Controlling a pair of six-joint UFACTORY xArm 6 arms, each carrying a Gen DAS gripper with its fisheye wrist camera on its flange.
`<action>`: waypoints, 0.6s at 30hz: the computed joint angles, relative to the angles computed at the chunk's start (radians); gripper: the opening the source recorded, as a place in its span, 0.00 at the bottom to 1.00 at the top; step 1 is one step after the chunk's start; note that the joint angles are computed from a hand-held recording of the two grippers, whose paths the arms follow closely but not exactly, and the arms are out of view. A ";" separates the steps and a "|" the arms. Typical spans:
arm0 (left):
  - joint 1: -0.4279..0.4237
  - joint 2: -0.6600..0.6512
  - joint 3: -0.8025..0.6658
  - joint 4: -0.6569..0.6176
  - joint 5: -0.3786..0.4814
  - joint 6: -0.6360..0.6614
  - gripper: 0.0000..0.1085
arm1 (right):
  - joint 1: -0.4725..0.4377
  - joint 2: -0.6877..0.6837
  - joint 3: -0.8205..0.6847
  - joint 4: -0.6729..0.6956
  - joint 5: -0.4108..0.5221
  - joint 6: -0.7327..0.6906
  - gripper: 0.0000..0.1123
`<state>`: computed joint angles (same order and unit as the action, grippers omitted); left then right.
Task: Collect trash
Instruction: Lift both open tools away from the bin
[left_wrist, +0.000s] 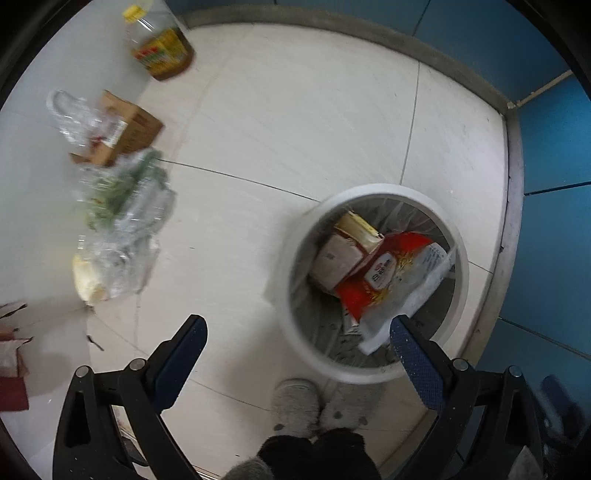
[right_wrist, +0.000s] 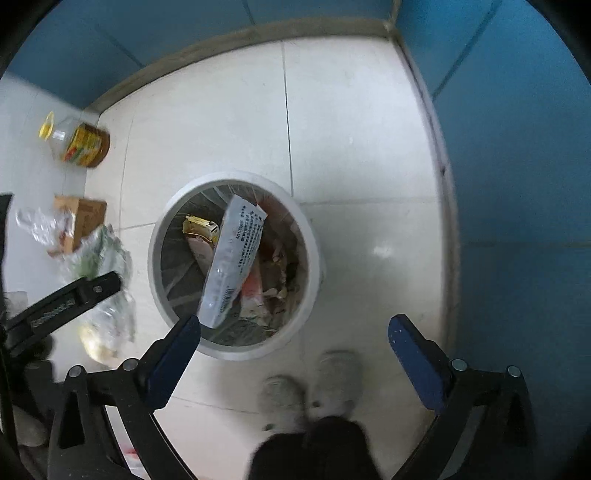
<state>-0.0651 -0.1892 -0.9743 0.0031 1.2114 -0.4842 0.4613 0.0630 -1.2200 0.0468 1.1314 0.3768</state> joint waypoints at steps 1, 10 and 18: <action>-0.008 -0.038 -0.004 0.023 0.031 -0.017 0.93 | 0.009 -0.015 -0.005 -0.020 0.009 0.000 0.92; -0.066 -0.239 -0.208 0.111 0.320 -0.074 0.94 | 0.069 -0.170 -0.152 -0.122 0.203 -0.024 0.92; -0.137 -0.238 -0.654 0.151 0.622 -0.073 0.94 | 0.155 -0.219 -0.553 -0.201 0.512 -0.006 0.92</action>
